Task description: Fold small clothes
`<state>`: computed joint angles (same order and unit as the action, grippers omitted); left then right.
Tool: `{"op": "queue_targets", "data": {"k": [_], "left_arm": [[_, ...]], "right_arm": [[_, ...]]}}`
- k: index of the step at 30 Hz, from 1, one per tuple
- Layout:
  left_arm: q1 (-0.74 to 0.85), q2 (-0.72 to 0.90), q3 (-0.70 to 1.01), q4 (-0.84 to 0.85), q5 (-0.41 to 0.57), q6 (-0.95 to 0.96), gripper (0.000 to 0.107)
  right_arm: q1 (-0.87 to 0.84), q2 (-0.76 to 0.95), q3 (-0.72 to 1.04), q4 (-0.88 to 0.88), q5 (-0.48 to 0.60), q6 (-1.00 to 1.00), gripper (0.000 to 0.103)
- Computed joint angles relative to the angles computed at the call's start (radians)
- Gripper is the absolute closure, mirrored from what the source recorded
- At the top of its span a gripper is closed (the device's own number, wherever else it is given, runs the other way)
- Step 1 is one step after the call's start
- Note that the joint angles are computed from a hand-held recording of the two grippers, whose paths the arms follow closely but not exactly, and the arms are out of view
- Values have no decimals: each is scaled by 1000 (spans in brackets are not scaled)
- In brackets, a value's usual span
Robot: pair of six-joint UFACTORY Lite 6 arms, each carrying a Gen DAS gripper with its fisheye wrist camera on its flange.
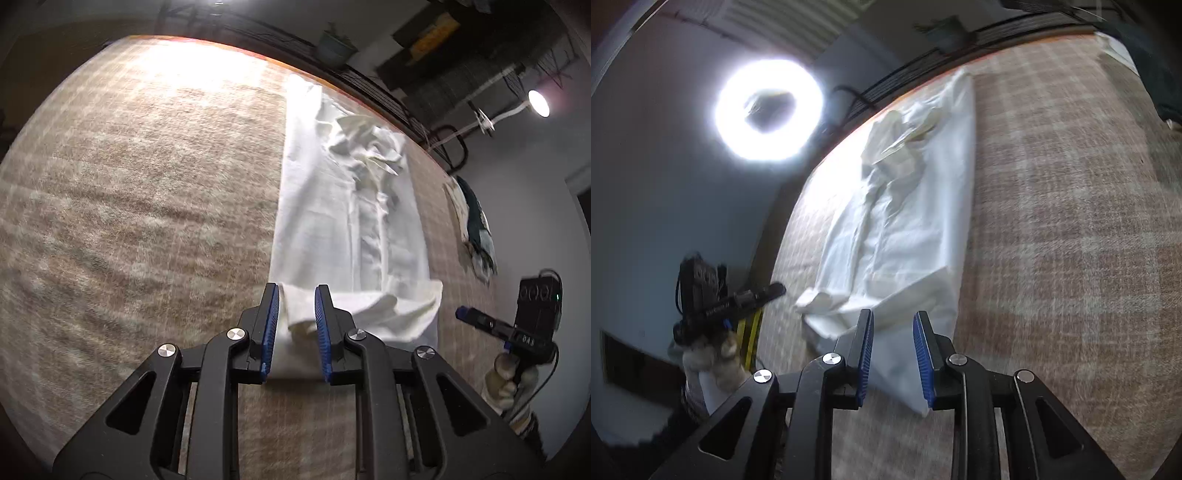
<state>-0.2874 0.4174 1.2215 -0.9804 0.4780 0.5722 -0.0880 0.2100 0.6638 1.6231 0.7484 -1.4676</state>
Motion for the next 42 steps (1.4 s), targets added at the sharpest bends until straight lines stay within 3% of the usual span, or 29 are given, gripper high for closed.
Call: {"op": "queue_targets", "data": {"k": [7, 14, 21, 24, 27, 30, 36, 42], "left_arm": [[-58, -14, -73, 35, 56, 68, 89], [-129, 154, 107, 178, 40, -98, 89], [-168, 184, 207, 478, -106, -411, 89], [-169, 142, 168, 602, -163, -504, 89], [-154, 143, 151, 627, -171, -498, 89], [-143, 184, 179, 601, -152, -448, 89], [-187, 269, 294, 792, -146, -582, 89], [-205, 349, 386, 830, -124, -588, 89]], "right_arm": [[140, 43, 21, -37, -101, -22, 82], [202, 164, 159, -57, -147, 29, 82], [200, 204, 244, 11, -218, 17, 81], [134, 138, 187, 76, -206, -45, 68], [89, 85, 138, 87, -225, -69, 65], [48, 70, 106, 51, -235, -51, 50], [0, 115, 105, 29, -193, -46, 56], [35, 150, 151, 22, -207, -29, 63]]}}
